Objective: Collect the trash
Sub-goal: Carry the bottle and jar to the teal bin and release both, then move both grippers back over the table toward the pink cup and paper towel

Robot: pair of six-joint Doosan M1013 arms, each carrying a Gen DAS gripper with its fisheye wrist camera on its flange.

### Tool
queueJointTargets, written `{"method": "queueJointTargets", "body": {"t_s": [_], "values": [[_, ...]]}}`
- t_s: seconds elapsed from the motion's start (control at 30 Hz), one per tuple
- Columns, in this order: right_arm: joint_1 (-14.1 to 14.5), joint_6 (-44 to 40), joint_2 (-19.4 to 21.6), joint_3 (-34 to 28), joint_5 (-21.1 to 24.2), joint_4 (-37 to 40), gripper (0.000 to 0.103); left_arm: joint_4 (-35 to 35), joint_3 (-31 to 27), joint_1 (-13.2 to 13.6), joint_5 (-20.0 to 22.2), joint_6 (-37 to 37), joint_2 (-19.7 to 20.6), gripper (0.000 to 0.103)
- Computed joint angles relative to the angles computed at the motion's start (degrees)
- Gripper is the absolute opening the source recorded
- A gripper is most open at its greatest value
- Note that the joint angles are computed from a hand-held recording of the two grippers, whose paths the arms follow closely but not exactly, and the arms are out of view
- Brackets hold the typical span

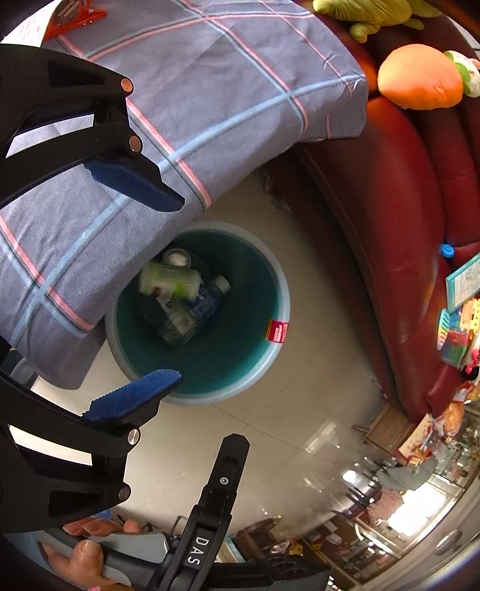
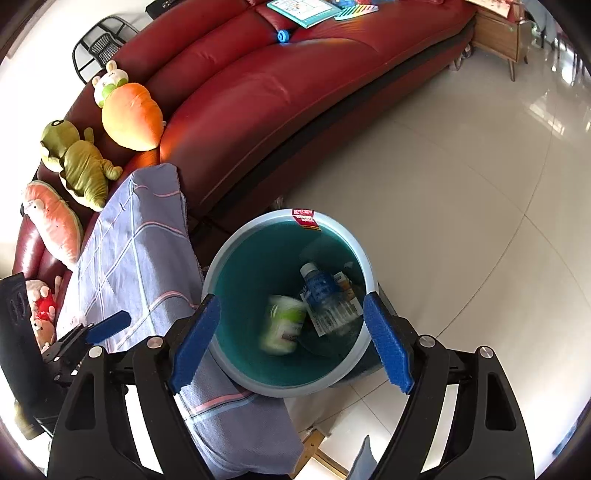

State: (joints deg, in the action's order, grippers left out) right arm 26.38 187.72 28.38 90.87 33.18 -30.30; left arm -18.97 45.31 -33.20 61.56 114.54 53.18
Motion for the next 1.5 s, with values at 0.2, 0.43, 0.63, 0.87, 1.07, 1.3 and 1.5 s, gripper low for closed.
{"method": "queueJointTargets", "body": {"t_s": [0.2,0.43,0.63,0.87,1.07,1.3,1.5], "values": [[0.4,-0.3,0.2,-1.0,1.2,0.0,0.079,-1.0,1.4,1.1,-0.5,-0.8,-0.9,0.089],[1.1,-2.9,0.8,-3.1,3.4,1.5,0.082,-2.2,3.7,2.4,-1.7,-0.8,-2.5,0.092],[2.1,-7.3,2.1,-6.5,5.6,3.0,0.082,-3.1,6.8,3.9,-4.2,-0.4,-4.7,0.092],[3.8,-13.8,5.2,-12.7,8.1,5.7,0.082,-3.6,11.5,6.8,-8.0,-0.3,-7.9,0.093],[5.6,-20.8,8.8,-19.7,11.0,8.6,0.082,-3.4,15.0,9.8,-11.2,-0.9,-10.2,0.093],[7.6,-32.1,15.2,-32.5,17.3,13.1,0.082,-4.3,18.0,14.5,-13.8,-2.4,-12.0,0.093],[9.2,-40.5,21.9,-45.6,24.2,16.3,0.082,-2.4,20.2,18.6,-16.2,-4.4,-13.0,0.093]]}}
